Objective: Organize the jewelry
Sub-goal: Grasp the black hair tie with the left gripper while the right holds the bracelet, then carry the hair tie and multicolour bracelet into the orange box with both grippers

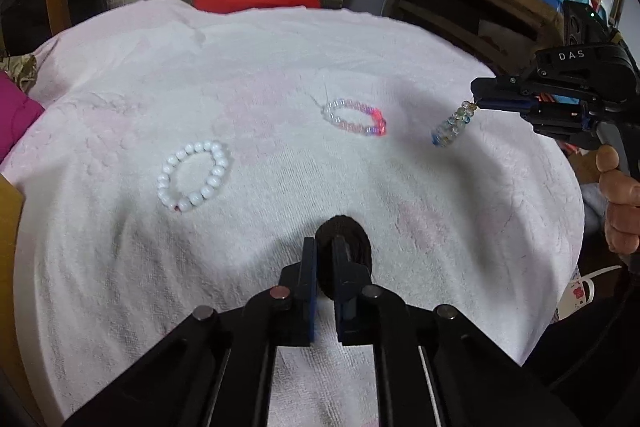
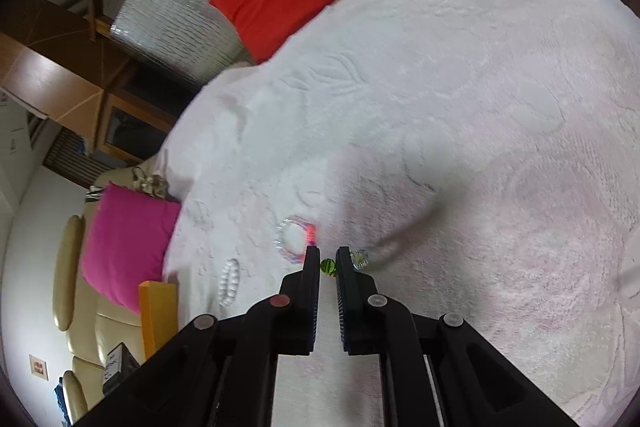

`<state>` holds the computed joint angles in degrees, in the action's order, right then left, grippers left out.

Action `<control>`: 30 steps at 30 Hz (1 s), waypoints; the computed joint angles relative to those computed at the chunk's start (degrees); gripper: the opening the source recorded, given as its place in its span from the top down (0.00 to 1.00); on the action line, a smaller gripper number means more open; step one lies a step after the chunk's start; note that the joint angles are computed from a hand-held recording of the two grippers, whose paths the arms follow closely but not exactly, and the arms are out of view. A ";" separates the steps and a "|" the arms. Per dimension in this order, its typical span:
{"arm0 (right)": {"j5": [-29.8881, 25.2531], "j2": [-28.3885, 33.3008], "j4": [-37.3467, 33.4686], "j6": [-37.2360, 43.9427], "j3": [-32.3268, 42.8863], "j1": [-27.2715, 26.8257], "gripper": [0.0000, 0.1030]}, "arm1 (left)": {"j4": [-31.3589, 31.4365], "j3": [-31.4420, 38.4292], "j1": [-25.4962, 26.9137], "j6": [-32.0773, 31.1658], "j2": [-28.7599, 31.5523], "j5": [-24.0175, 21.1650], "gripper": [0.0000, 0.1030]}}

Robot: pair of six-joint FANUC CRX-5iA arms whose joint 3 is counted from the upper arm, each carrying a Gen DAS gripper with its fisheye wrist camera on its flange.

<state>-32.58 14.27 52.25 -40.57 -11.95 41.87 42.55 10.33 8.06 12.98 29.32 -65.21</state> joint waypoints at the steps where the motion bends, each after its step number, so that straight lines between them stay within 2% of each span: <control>1: 0.23 0.03 1.22 -0.61 -0.08 -0.07 0.91 | 0.85 -0.23 0.27 -0.35 -0.12 0.09 0.93; 7: 2.18 0.70 10.55 -5.13 -0.23 -0.73 0.91 | 2.79 -0.57 1.74 -0.46 -0.54 0.27 0.93; 16: 6.66 3.96 19.46 -6.22 2.99 -1.53 0.91 | 7.07 -4.25 4.18 -1.08 -3.31 5.14 0.93; 19: 7.14 5.94 18.35 -3.26 5.94 -0.90 0.91 | 9.11 -6.54 4.95 -2.03 -5.22 7.67 0.93; 22: 7.53 8.79 14.65 1.70 10.56 0.18 0.91 | 10.44 -7.19 6.42 -0.73 -6.50 8.05 0.93; 27: 7.00 15.18 6.49 14.71 22.43 2.87 0.91 | 12.30 -7.74 10.46 0.41 -8.61 7.94 0.93; 30: 3.26 19.55 0.26 24.05 31.51 5.11 0.91 | 11.67 -6.28 13.21 2.14 -8.88 7.62 0.93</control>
<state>-29.32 33.82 52.51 -16.53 19.56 46.98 54.22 4.05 21.26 15.13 20.43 -57.59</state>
